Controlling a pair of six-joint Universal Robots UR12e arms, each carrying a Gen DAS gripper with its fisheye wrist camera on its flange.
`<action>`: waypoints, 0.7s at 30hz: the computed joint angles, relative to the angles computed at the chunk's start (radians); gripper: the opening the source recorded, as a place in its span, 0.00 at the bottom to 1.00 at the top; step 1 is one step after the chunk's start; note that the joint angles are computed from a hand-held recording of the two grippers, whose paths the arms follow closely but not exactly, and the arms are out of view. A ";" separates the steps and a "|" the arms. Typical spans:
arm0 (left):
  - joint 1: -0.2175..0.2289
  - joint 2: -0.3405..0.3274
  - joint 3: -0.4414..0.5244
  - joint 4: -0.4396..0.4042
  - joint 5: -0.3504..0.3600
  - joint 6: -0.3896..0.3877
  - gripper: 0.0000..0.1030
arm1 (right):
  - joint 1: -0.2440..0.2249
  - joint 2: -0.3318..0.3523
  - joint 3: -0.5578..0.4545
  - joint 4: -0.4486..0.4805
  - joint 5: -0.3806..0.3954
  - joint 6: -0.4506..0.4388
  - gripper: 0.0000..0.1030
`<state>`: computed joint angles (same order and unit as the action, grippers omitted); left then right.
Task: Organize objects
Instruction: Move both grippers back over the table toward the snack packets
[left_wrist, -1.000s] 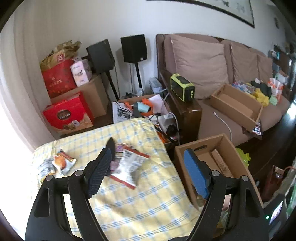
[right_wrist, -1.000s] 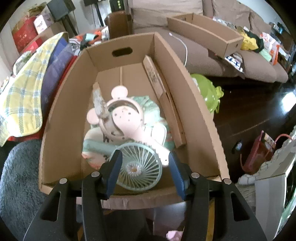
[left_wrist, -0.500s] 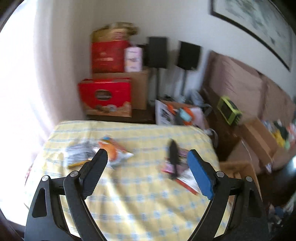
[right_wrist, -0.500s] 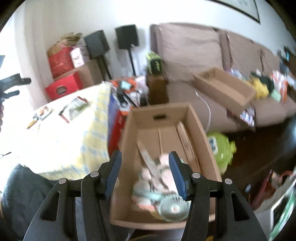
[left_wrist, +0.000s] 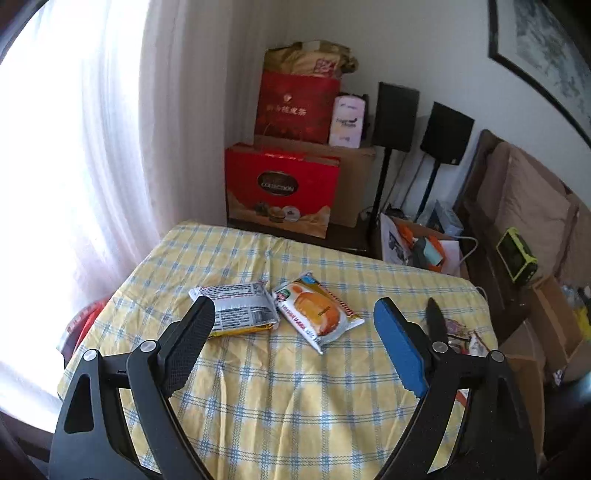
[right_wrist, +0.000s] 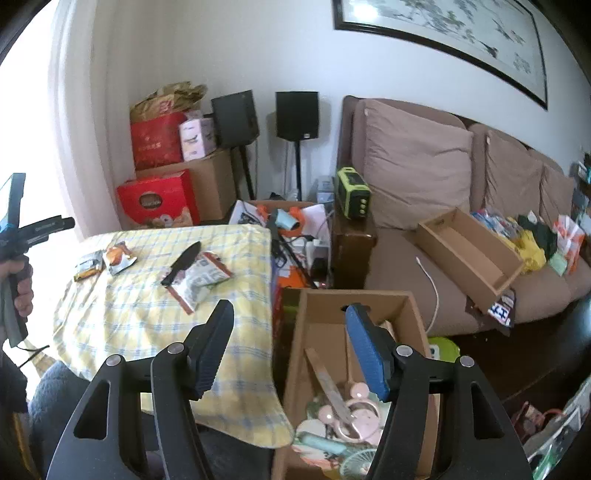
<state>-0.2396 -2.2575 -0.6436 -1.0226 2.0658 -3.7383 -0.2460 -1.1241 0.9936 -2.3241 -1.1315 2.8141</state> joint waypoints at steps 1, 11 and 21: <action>0.000 0.000 -0.003 0.005 0.008 -0.003 0.84 | 0.009 0.003 -0.002 0.004 -0.001 -0.003 0.63; 0.029 0.028 -0.085 0.004 -0.031 -0.040 0.84 | 0.104 0.066 -0.097 0.126 0.023 -0.086 0.63; 0.071 0.048 -0.118 -0.168 -0.125 -0.156 0.84 | 0.204 0.196 -0.327 0.246 0.062 -0.167 0.71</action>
<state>-0.1682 -2.2095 -0.7617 -1.1902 1.9408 -3.8945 -0.0418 -0.9280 0.6671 -2.0779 -1.0692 2.6475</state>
